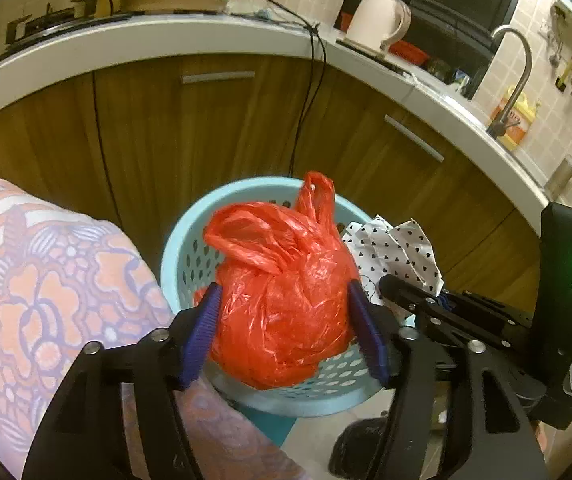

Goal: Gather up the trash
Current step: 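Carry both bags over the blue basket and open both grippers, then move both tools back over the table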

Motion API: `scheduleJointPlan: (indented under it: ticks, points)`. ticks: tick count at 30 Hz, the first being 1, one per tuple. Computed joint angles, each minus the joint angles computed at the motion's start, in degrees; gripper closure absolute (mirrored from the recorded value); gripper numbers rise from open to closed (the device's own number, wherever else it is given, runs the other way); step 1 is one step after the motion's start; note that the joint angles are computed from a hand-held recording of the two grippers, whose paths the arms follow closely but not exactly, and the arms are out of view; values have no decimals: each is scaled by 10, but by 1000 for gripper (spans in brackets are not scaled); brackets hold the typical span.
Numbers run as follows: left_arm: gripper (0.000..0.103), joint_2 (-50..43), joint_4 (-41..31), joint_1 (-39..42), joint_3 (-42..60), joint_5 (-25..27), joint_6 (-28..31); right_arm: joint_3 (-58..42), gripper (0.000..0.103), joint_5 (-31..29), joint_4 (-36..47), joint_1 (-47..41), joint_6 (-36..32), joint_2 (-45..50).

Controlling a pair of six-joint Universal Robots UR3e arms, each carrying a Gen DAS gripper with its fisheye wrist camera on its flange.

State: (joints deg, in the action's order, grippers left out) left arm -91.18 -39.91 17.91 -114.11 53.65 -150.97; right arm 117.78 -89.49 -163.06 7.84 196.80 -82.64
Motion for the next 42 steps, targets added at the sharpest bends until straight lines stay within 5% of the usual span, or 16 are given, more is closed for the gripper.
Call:
scheduleJointPlan:
  ticks: [3, 8, 26, 34, 42]
  points:
    - [27, 0, 19, -6, -8, 11, -6, 6, 92, 5, -2, -7, -1, 6]
    - [27, 3, 10, 0, -6, 11, -3, 26, 58, -1, -18, -13, 7, -2]
    - [27, 151, -108, 122, -70, -61, 95, -31, 57, -33, 8, 52, 21, -25]
    - [27, 271, -295, 263, -76, -123, 222, -106, 57, -60, 18, 127, 32, 13]
    - [27, 364, -583, 446, -24, -166, 427, -229, 57, -85, 45, 212, 41, 97]
